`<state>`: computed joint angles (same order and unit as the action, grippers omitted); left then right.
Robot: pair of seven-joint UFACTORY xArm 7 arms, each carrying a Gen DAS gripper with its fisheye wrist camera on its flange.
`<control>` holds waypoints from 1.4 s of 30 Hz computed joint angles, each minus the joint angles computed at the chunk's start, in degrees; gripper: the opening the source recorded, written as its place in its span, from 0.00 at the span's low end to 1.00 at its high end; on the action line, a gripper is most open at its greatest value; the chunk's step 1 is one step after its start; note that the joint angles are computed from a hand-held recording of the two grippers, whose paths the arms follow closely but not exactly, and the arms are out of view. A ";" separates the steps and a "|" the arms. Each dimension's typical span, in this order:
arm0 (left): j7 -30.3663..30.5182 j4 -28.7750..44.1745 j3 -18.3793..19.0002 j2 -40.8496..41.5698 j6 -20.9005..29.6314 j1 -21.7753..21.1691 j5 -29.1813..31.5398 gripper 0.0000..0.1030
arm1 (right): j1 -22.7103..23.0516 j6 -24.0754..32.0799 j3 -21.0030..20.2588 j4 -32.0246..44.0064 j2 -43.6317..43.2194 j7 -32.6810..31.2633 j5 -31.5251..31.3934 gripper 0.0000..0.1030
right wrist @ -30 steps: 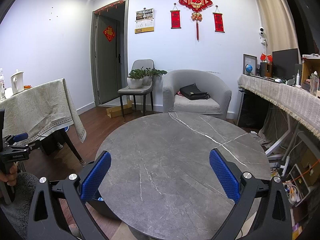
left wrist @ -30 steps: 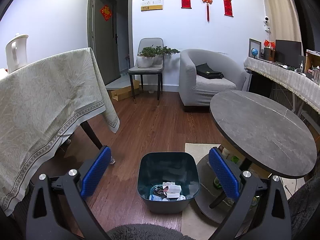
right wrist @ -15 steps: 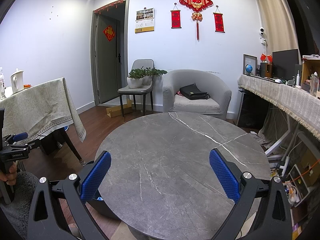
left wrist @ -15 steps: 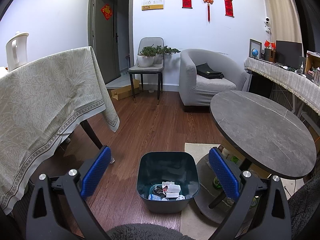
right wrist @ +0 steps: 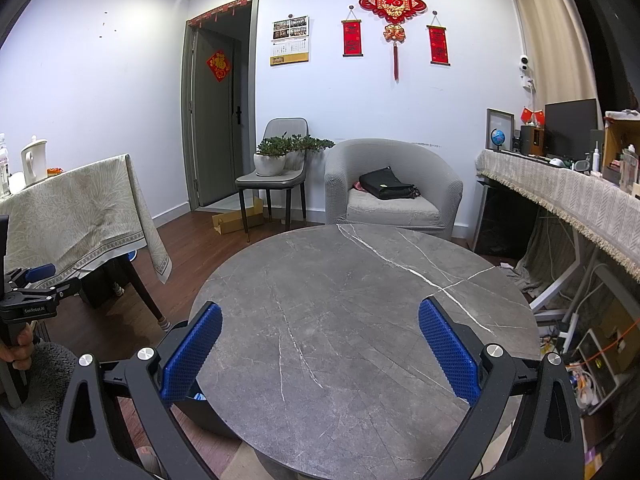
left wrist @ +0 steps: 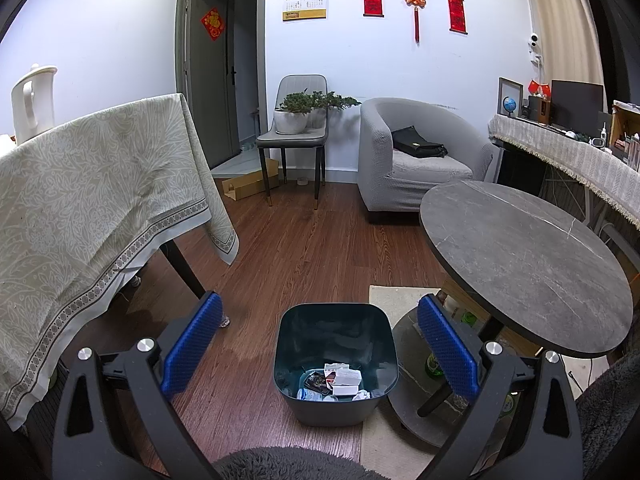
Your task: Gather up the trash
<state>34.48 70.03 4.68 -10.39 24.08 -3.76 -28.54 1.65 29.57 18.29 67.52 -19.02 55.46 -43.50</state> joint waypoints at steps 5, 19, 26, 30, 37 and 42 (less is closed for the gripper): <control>-0.01 -0.04 -0.04 -0.03 -0.02 0.02 0.01 0.97 | 0.00 -0.18 -0.11 -0.12 -0.01 0.02 -0.08 0.97; -0.26 -0.16 -0.13 -0.14 -0.11 -0.03 0.29 0.97 | 0.09 -0.01 -0.08 0.00 0.07 0.01 -0.10 0.97; 0.39 0.06 0.06 -0.08 0.02 -0.24 -0.09 0.97 | 0.16 0.11 -0.06 0.09 0.12 0.12 -0.21 0.97; 0.52 0.33 0.11 0.10 0.17 -0.12 -0.26 0.97 | 0.27 0.32 -0.07 0.21 0.13 0.01 -0.17 0.97; 1.11 1.02 0.21 0.55 0.93 0.24 -0.97 0.97 | 0.19 -0.05 -0.30 0.07 0.18 -0.24 -0.04 0.97; 0.88 0.84 -0.05 0.41 0.87 0.42 -0.70 0.97 | 0.23 0.09 -0.29 0.15 0.16 -0.41 0.06 0.97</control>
